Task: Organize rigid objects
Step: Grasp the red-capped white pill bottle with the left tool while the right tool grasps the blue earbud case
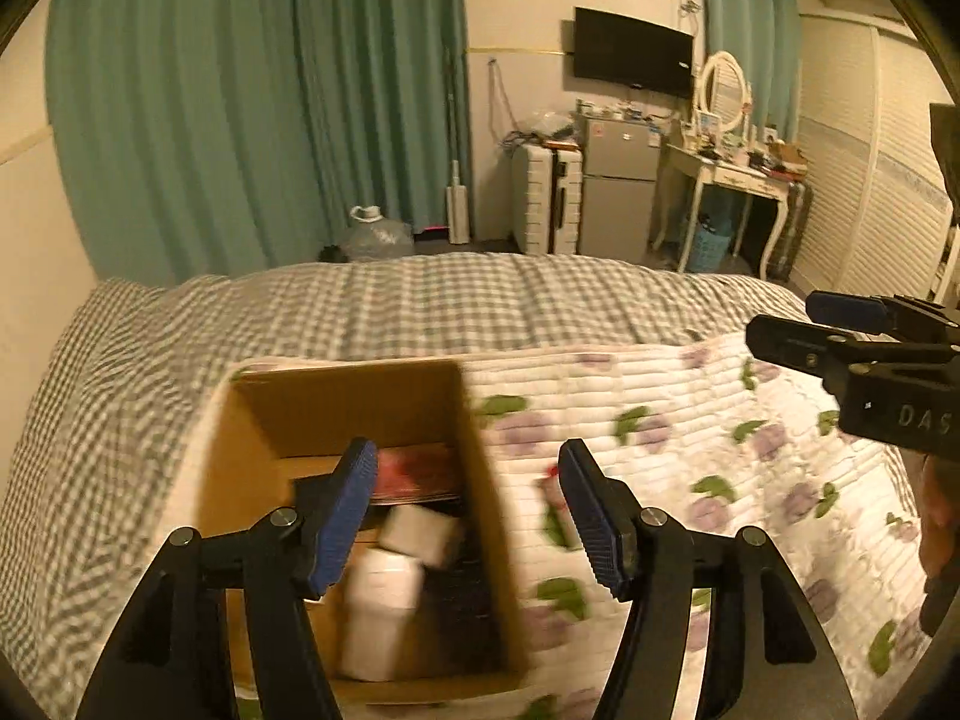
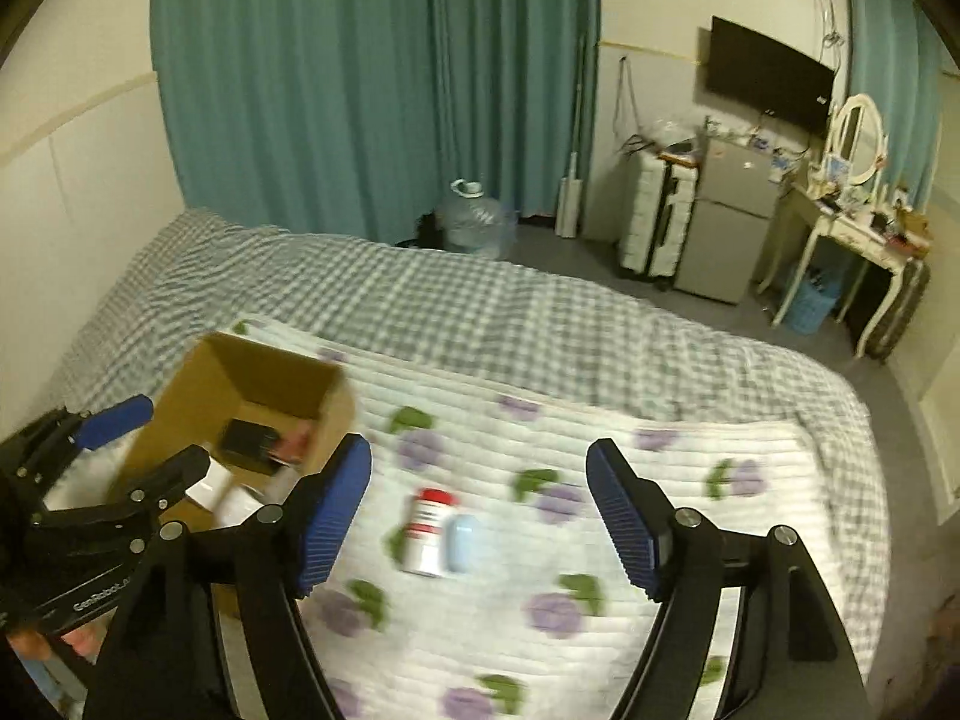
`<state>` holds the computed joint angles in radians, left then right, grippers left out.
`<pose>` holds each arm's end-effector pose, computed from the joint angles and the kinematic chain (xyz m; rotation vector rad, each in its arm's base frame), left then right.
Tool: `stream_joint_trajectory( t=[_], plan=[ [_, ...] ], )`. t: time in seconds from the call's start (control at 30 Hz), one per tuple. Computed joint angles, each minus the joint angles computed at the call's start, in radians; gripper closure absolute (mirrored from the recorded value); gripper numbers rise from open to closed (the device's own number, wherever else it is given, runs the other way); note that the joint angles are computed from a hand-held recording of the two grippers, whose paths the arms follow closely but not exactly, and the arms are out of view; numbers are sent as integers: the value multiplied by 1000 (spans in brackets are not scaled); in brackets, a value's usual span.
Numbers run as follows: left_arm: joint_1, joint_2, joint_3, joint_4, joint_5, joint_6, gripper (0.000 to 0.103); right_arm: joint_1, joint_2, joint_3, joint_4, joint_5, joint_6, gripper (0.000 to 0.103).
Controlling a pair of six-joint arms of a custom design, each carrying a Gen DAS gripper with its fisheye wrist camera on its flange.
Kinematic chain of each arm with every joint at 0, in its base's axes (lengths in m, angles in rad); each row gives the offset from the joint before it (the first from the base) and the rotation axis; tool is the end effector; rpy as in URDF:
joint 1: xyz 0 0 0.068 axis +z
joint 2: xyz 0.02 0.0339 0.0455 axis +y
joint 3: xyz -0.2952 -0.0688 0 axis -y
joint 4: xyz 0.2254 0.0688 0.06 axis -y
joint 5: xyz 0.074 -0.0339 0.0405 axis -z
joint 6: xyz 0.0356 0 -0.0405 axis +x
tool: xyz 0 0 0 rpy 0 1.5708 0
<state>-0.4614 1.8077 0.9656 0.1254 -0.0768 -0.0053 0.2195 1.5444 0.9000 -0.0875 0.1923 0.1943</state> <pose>0.3296 -0.1608 0.2003 0.4786 2.2392 -0.1553 0.3035 0.0607 0.2484 0.0694 2.2852 -0.0064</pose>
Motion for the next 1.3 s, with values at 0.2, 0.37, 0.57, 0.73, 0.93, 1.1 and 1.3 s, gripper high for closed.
stream_joint_trajectory(
  t=[0.2, 0.37, 0.57, 0.73, 0.93, 1.1, 1.3],
  plan=[
    [-163, 181, 119, -15, -129, -108, 37, -171, -2, -135, 138, -92, -79, 29],
    [-235, 362, 230, -27, -192, -138, 37, -291, 92, -204, 268, -194, -93, 29],
    [-229, 533, 337, -46, -220, -154, 37, -358, 183, -230, 336, -287, -135, 29],
    [-173, 535, 295, 10, -109, -128, 37, -359, 235, -217, 339, -281, -164, 29],
    [-146, 491, 205, 72, -43, -50, 37, -334, 260, -200, 317, -229, -163, 29],
    [-137, 475, 187, 66, -65, 13, 41, -313, 259, -190, 301, -201, -163, 29],
    [-132, 534, 285, -9, -54, -22, 41, -303, 282, -185, 297, -184, -165, 29]
  ],
)
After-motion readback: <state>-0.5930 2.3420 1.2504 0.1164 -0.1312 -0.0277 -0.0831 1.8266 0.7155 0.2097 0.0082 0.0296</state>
